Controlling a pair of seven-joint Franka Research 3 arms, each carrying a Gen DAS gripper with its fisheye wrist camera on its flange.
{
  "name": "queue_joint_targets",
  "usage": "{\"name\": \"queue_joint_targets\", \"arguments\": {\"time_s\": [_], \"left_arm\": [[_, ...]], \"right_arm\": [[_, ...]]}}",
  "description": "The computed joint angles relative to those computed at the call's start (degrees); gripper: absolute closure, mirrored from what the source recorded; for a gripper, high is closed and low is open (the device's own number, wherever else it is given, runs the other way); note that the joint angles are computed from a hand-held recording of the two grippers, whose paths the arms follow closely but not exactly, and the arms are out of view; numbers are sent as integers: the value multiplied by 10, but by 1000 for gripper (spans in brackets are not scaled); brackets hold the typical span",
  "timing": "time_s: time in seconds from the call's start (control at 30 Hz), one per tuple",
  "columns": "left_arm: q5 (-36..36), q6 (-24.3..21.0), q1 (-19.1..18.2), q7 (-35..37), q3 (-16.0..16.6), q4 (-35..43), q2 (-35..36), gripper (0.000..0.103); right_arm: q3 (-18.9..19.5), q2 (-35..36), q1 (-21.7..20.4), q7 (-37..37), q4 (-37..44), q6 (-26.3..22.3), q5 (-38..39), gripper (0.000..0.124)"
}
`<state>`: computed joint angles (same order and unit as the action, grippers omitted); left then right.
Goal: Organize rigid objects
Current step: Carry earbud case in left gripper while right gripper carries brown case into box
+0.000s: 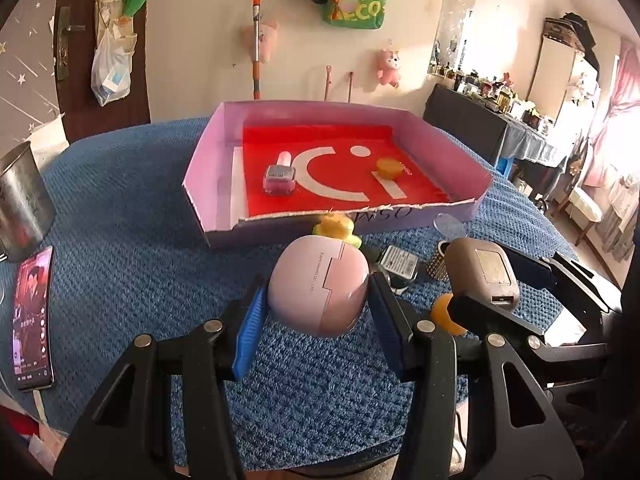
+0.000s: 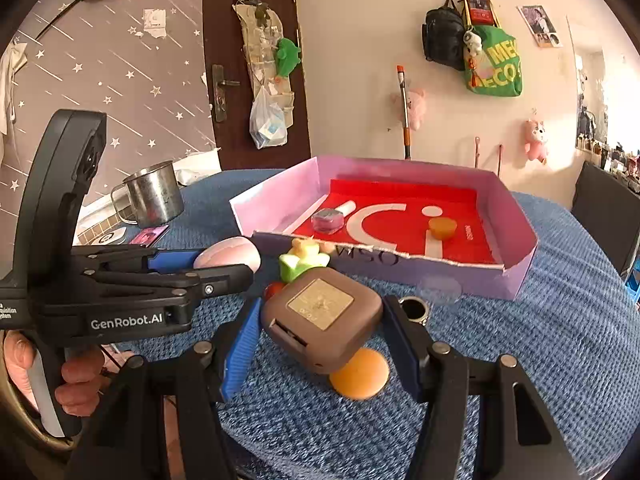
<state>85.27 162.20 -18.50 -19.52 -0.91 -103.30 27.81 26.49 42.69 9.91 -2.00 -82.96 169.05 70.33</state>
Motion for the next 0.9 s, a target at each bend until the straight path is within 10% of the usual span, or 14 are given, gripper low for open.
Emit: {"name": "queue_joint_targets", "arguments": {"time_s": [0.9], "left_arm": [[-27, 18, -5, 64, 18, 69, 30, 55]], "right_arm": [[-24, 54, 15, 136, 103, -31, -135, 61]]}}
